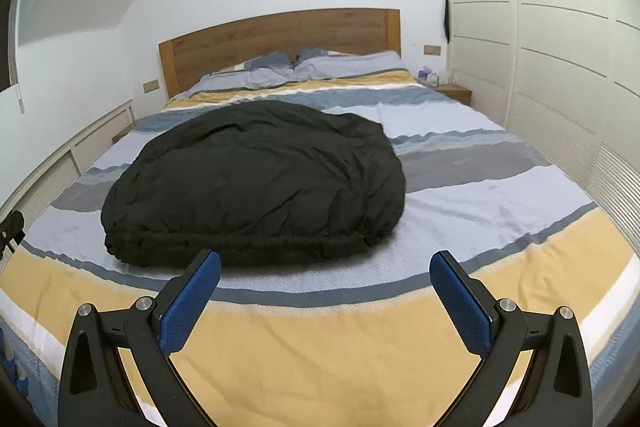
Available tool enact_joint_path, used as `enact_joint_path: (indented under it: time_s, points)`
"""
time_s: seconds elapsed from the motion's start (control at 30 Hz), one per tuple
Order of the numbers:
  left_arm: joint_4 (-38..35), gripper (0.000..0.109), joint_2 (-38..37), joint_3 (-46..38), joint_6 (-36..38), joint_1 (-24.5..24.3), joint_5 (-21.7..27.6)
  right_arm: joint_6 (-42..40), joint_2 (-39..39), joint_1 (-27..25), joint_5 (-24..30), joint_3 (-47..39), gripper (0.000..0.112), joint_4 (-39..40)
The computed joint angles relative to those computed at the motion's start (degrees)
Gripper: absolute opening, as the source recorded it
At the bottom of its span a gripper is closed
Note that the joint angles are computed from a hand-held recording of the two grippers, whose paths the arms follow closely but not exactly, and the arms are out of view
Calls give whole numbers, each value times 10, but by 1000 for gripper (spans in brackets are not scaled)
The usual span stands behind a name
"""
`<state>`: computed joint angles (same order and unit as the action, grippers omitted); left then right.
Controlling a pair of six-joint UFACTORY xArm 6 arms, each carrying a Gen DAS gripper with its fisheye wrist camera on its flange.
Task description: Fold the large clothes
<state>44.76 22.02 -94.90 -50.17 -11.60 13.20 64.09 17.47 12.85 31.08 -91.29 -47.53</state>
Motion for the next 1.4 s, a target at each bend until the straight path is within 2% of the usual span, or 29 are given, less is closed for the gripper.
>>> enact_joint_path:
  time_s: [0.2,0.57,1.07,1.4]
  points:
    - [5,82,-64,77,3,8,-28,33,-52,18,24,44,102,-42]
    - [-83,82,-126,157,93,5,-56,52,-93,41,49,84,102,-61]
    - [-152,82,-134,175,162,-11,-49,49,-104,52,62,104,102,-63]
    - [-160,82,-128,179,173,-14,-46,47,-104,48,58,113,102,-58]
